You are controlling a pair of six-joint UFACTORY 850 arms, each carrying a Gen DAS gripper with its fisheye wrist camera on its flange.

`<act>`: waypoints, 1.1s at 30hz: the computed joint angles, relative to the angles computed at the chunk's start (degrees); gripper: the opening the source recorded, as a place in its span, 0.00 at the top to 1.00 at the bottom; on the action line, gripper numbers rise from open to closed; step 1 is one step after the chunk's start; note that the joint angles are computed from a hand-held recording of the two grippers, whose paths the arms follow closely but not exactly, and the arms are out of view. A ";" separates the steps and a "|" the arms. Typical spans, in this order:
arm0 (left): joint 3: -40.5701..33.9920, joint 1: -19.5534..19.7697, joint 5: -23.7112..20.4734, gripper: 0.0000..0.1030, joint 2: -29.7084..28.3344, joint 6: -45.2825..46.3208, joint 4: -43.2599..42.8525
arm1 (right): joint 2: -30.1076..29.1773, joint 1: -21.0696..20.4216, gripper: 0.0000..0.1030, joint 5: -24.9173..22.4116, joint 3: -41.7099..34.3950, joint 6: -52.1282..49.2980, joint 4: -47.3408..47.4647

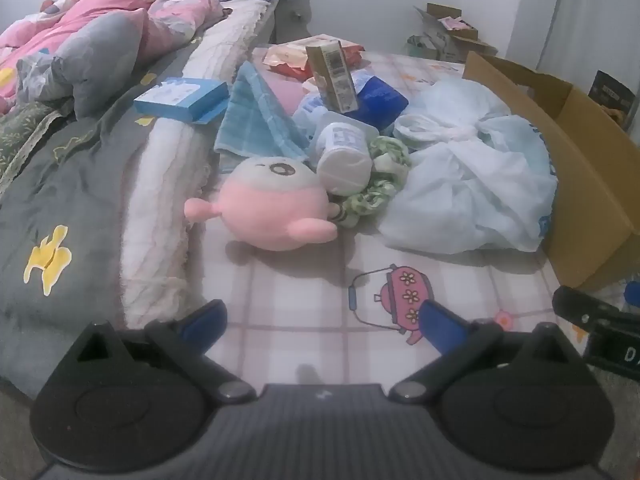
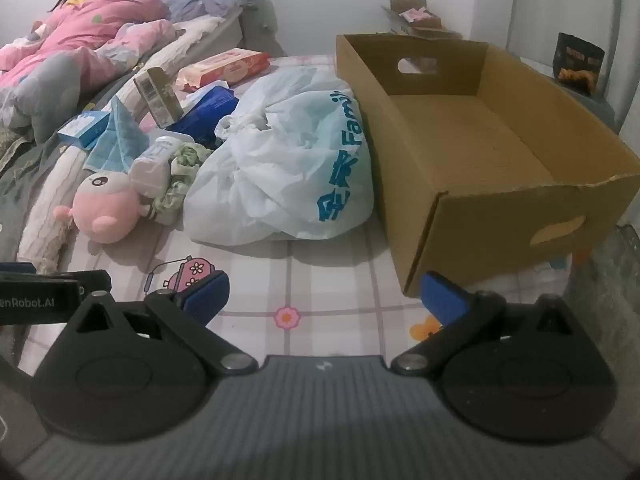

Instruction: Organize soft objects

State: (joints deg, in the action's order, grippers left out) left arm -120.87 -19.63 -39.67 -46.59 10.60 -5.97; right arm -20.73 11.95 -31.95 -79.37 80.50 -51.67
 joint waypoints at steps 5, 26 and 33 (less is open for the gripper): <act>-0.12 0.40 -0.01 0.01 0.08 1.36 -1.36 | 0.14 -0.15 0.01 0.01 0.02 -0.59 0.36; 1.71 0.22 1.44 0.01 0.95 -0.29 -0.66 | -0.25 -0.18 0.01 -0.35 -0.95 -1.04 0.23; 1.37 0.23 1.23 0.01 0.70 -0.31 -0.61 | -0.21 -0.31 0.01 -0.23 -0.96 -1.32 0.56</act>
State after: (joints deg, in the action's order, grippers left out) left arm -119.50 -19.40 -38.44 -45.90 10.29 -6.58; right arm -20.94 11.64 -32.18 -80.33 79.18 -51.10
